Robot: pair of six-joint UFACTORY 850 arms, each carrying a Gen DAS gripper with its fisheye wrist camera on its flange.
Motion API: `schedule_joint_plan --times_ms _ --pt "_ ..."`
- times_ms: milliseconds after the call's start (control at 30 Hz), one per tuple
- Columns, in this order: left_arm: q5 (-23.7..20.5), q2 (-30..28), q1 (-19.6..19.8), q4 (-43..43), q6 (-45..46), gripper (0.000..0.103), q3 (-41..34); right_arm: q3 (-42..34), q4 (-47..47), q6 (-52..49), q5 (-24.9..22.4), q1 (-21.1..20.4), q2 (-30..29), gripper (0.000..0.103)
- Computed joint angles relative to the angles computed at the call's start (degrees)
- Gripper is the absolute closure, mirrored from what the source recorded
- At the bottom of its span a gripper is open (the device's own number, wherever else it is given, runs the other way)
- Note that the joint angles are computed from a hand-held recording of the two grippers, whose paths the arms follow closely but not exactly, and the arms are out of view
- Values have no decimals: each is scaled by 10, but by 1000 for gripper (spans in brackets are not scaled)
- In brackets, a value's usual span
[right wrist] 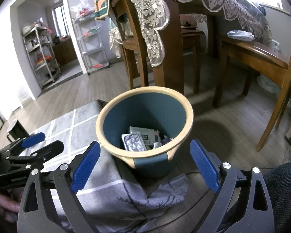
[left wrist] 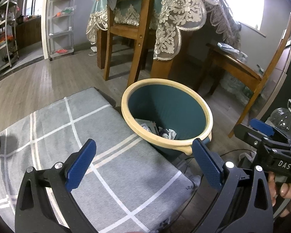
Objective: Collect trash
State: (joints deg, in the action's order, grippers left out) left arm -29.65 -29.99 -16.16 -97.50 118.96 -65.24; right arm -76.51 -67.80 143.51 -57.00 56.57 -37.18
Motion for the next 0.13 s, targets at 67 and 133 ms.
schedule_joint_plan --times_ms 67,133 --pt "4 -1 -1 0 0 6 -2 -1 -1 1 0 0 -1 10" --pt "8 -4 -1 0 -2 6 -5 -1 0 0 0 0 -1 10"
